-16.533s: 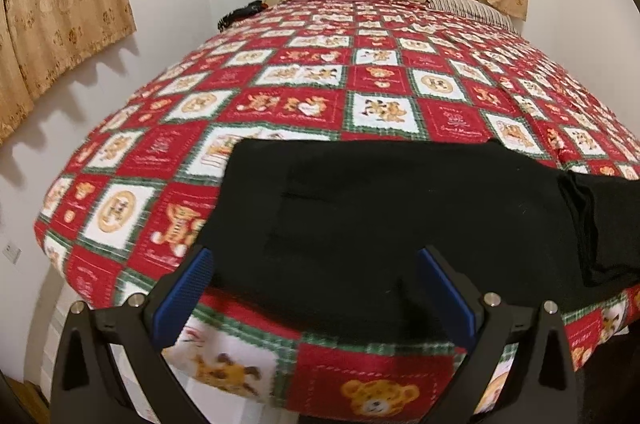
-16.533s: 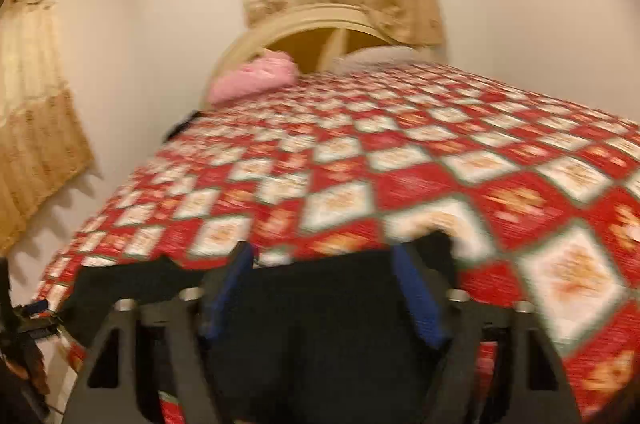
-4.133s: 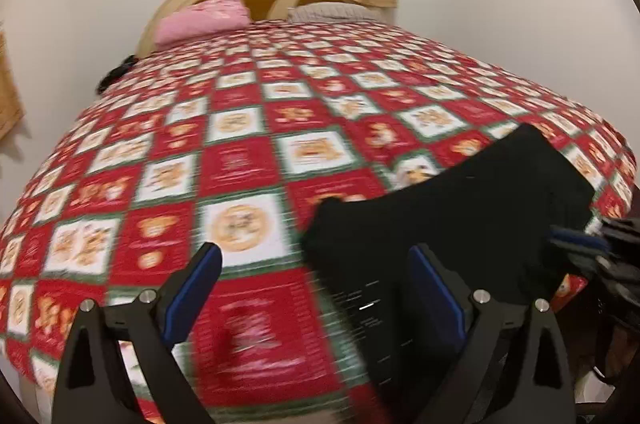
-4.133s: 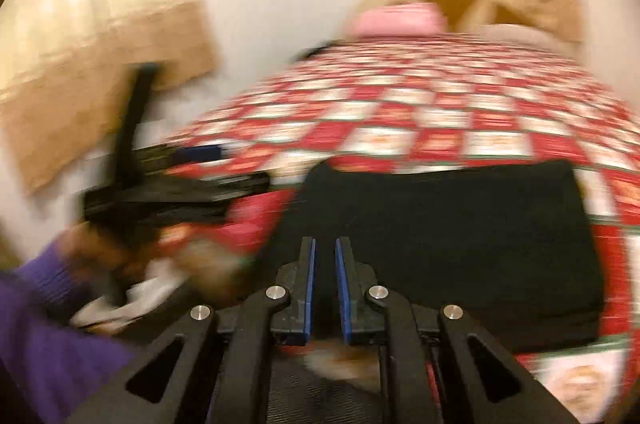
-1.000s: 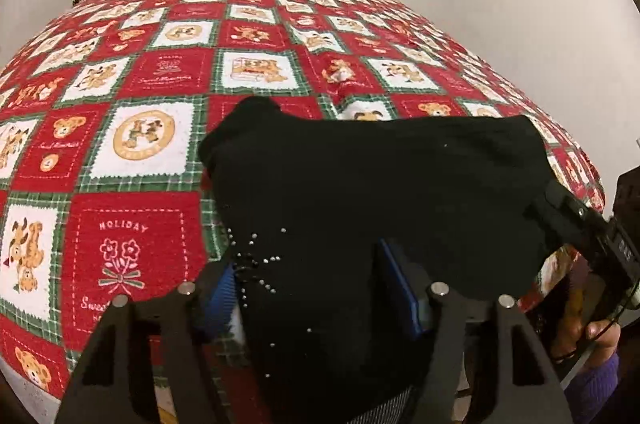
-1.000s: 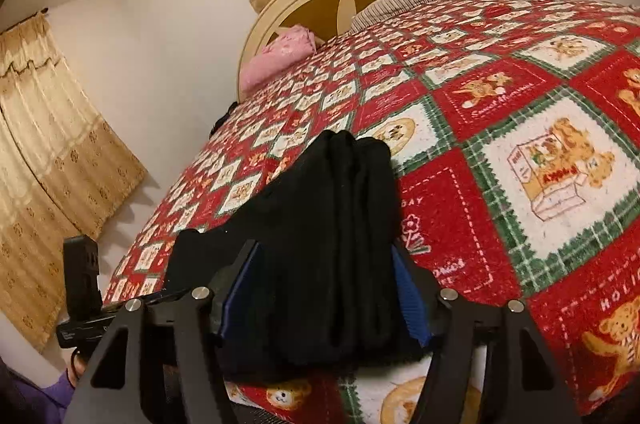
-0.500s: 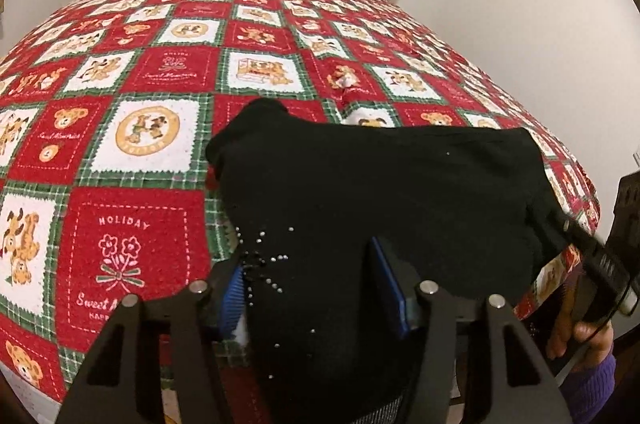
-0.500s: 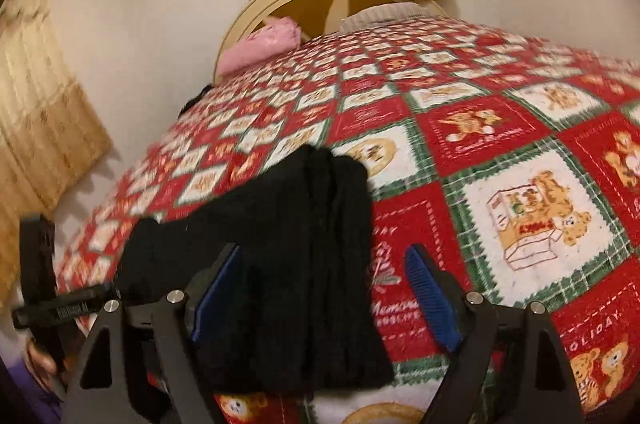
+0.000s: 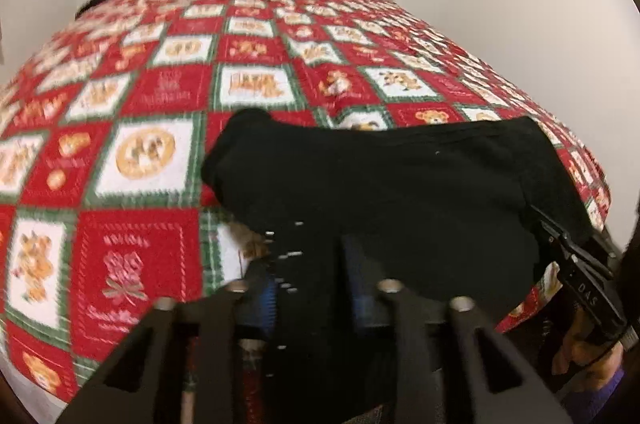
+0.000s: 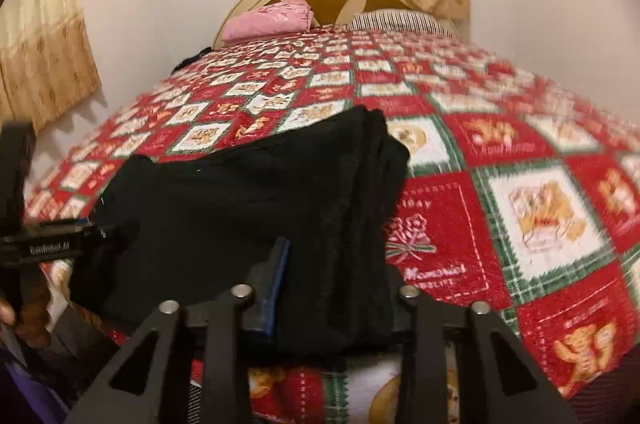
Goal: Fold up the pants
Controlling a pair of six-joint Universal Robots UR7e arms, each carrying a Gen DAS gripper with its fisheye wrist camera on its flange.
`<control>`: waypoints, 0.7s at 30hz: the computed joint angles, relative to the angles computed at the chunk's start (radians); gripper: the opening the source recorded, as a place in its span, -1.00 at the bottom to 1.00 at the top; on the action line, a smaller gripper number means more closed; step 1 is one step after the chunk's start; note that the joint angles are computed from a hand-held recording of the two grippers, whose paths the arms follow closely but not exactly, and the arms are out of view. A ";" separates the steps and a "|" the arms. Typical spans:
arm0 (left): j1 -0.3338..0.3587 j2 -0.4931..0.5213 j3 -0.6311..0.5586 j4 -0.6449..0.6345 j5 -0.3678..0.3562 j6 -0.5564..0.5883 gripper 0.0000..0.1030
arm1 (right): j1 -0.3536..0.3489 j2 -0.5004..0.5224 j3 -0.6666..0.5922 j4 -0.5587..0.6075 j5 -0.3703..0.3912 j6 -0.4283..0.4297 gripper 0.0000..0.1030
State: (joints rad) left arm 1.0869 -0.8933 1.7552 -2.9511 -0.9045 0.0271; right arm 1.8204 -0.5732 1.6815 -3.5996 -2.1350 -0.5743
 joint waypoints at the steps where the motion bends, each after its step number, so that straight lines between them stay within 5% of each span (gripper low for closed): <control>1: -0.006 -0.001 0.000 -0.009 0.013 0.014 -0.65 | 0.014 0.010 -0.007 -0.022 -0.018 -0.028 -0.38; 8: 0.001 -0.032 0.014 -0.064 0.013 0.040 -0.75 | 0.071 0.011 -0.026 -0.061 0.026 -0.049 -0.40; 21: 0.058 -0.112 0.003 -0.292 0.239 0.157 -0.75 | 0.150 0.218 -0.382 0.178 0.224 -0.165 -0.40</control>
